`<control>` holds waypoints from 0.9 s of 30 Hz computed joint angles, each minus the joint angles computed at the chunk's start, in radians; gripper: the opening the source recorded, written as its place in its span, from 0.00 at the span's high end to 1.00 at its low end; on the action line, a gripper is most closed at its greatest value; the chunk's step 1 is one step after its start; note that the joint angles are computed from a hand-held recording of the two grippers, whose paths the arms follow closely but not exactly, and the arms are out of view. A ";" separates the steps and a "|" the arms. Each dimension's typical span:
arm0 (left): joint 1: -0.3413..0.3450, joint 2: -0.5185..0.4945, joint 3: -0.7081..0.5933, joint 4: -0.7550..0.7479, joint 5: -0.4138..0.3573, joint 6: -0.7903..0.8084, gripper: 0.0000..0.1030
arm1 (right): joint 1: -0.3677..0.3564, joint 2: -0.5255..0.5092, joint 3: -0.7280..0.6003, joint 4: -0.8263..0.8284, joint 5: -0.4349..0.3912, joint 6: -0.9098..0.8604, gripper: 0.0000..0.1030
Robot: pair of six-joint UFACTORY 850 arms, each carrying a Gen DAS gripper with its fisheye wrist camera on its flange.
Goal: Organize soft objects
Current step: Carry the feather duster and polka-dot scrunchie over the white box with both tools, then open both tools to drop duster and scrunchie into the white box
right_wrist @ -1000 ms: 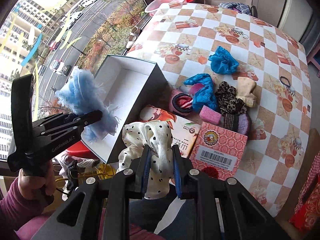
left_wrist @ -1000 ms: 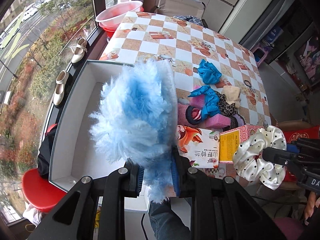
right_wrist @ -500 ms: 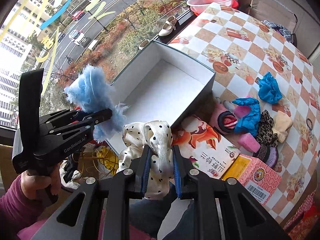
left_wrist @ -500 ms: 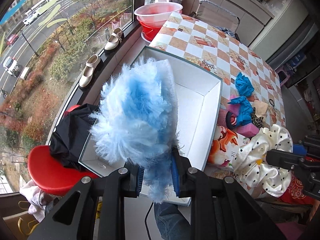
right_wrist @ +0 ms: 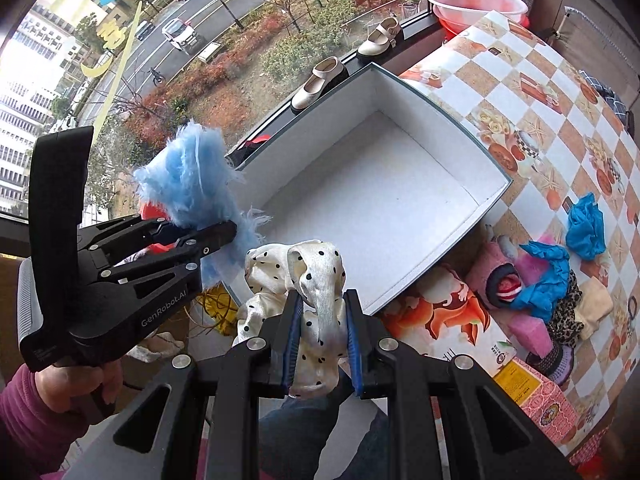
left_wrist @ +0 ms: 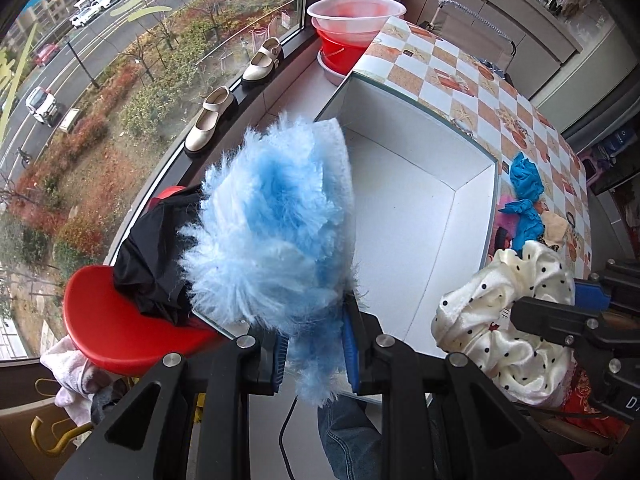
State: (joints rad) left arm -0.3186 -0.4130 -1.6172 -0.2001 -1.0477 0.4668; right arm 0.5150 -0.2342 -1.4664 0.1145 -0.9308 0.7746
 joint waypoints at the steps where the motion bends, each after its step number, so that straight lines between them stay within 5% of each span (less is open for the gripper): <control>1: 0.000 -0.003 0.000 0.002 0.000 -0.002 0.75 | -0.002 -0.008 -0.007 0.005 -0.002 -0.008 0.78; 27: -0.017 -0.033 -0.002 0.045 -0.005 -0.009 0.75 | -0.010 -0.074 -0.045 0.042 -0.024 -0.051 0.78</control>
State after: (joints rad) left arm -0.3352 -0.4456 -1.6188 -0.1552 -1.0525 0.4577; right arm 0.5052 -0.3080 -1.5118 0.1566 -0.9550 0.7241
